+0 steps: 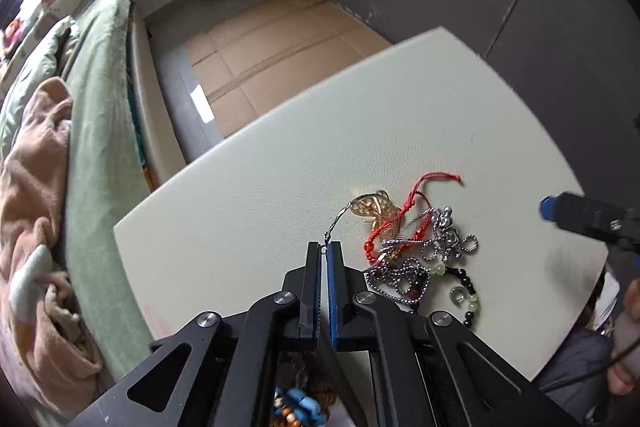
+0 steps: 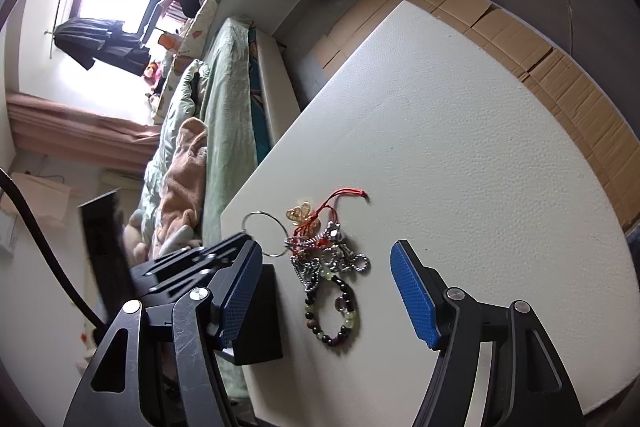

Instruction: Organize jewelry

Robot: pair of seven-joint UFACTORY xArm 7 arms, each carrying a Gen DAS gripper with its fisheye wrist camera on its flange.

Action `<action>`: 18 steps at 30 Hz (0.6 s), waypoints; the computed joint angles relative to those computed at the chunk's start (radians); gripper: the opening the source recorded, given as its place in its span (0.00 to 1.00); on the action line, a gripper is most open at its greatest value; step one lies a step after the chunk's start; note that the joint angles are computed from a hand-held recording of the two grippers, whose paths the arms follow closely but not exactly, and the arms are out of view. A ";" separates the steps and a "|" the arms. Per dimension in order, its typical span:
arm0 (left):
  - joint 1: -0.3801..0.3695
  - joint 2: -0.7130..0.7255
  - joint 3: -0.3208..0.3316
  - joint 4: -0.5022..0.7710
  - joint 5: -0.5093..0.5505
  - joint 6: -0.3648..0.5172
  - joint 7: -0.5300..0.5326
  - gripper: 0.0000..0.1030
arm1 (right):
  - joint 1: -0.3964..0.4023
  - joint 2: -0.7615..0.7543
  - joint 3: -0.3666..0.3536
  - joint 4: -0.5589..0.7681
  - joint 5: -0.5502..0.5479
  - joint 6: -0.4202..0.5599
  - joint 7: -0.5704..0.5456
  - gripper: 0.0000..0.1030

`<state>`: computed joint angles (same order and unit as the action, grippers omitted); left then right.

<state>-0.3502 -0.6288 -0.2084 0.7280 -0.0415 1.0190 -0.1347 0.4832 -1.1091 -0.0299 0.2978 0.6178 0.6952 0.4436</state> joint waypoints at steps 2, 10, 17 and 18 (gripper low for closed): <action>-0.003 -0.027 0.011 -0.008 -0.014 0.000 -0.003 0.02 | 0.019 0.017 -0.005 0.004 0.014 -0.017 -0.011 0.64; 0.009 -0.117 0.040 -0.014 -0.042 0.004 0.016 0.00 | 0.108 0.110 -0.003 0.031 0.095 -0.105 -0.059 0.57; 0.026 0.017 0.039 0.052 -0.043 0.058 0.042 0.00 | 0.110 0.115 0.013 0.027 0.099 -0.101 -0.035 0.57; 0.031 0.033 0.039 0.056 -0.041 0.072 0.042 0.01 | 0.108 0.113 0.013 0.027 0.096 -0.099 -0.033 0.57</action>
